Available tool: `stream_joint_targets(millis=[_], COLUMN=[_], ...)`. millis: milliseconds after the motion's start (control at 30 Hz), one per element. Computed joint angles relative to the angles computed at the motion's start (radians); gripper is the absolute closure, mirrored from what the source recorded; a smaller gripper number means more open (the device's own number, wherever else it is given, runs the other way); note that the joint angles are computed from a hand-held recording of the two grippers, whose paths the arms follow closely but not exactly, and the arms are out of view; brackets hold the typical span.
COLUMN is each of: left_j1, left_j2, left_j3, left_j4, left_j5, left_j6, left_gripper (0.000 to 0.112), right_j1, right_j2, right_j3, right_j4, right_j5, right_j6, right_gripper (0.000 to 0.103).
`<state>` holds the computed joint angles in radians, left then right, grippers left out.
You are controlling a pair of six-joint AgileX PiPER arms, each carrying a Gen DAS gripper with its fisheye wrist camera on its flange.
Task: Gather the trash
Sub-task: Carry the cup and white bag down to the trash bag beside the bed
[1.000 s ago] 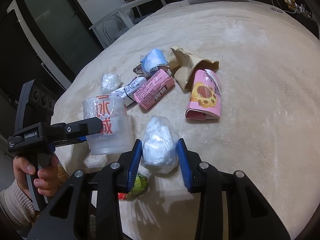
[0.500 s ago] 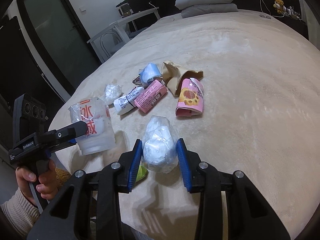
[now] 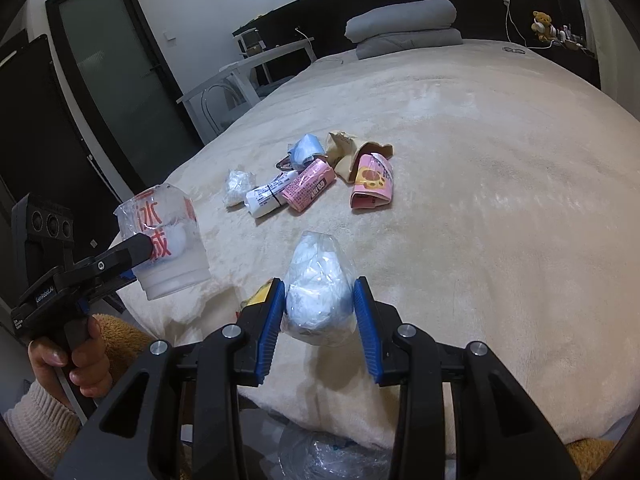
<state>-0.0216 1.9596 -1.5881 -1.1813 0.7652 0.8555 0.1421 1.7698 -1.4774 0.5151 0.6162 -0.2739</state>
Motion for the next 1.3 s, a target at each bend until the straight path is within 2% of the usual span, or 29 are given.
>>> stream_joint_targets(millis=[367, 800, 1133, 1300], left_j1=[0.002, -0.032, -0.063, -0.093], left_j2=[-0.157, -0.254, -0.285, -0.281], left_j3=[0.277, 0.455, 0.516, 0.514], left_j4=[-0.152, -0.187, -0.129, -0.027], left_j5=[-0.034, -0.051, -0.068, -0.092], left_j6=[0.175, 0.263, 0.235, 0.141], left_gripper=[0.048, 0.048, 0.048, 0.048], right_j1=[0.014, 0.043, 0.043, 0.045], right_j2=[-0.186, -0.330, -0.359, -0.351], right_j3=[0.249, 0.429, 0.475, 0.477], right_j4=[0.053, 0.057, 0.080, 0.071], right_j5=[-0.091, -0.124, -0.087, -0.058], right_j6=[-0.012, 0.015, 0.029, 0.058], right_gripper=[0.066, 0.066, 0.066, 0.066])
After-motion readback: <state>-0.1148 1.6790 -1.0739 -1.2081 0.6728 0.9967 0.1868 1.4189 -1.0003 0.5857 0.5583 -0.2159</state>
